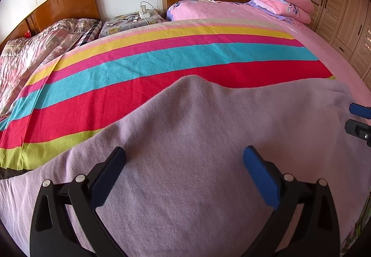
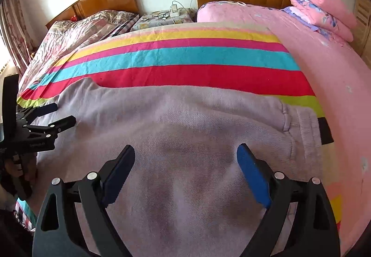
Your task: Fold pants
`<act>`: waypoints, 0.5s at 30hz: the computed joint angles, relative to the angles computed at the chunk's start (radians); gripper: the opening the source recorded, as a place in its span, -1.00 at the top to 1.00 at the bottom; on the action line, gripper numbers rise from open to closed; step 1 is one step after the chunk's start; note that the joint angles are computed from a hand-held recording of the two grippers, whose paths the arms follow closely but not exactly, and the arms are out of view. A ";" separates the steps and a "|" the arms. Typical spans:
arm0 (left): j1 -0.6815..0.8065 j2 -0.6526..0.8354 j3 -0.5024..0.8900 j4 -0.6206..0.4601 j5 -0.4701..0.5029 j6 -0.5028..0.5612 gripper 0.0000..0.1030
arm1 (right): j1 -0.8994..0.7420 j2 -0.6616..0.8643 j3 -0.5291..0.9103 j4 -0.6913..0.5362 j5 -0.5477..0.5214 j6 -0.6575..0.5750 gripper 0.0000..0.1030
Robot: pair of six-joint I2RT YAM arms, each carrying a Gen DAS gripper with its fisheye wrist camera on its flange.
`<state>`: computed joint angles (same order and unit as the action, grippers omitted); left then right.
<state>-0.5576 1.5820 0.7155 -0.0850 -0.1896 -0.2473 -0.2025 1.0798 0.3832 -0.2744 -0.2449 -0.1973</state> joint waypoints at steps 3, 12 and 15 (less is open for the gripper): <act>0.041 -0.165 -0.080 -0.025 0.012 0.031 -0.97 | 0.149 -0.062 0.030 -0.045 0.042 0.062 -0.69; 0.587 -0.577 -0.273 -0.244 0.108 0.250 -0.97 | 0.784 0.366 0.263 0.195 0.166 0.306 -0.69; 0.828 -0.576 -0.299 -0.264 0.204 0.354 -0.97 | 0.930 0.565 0.422 0.210 0.186 0.336 -0.69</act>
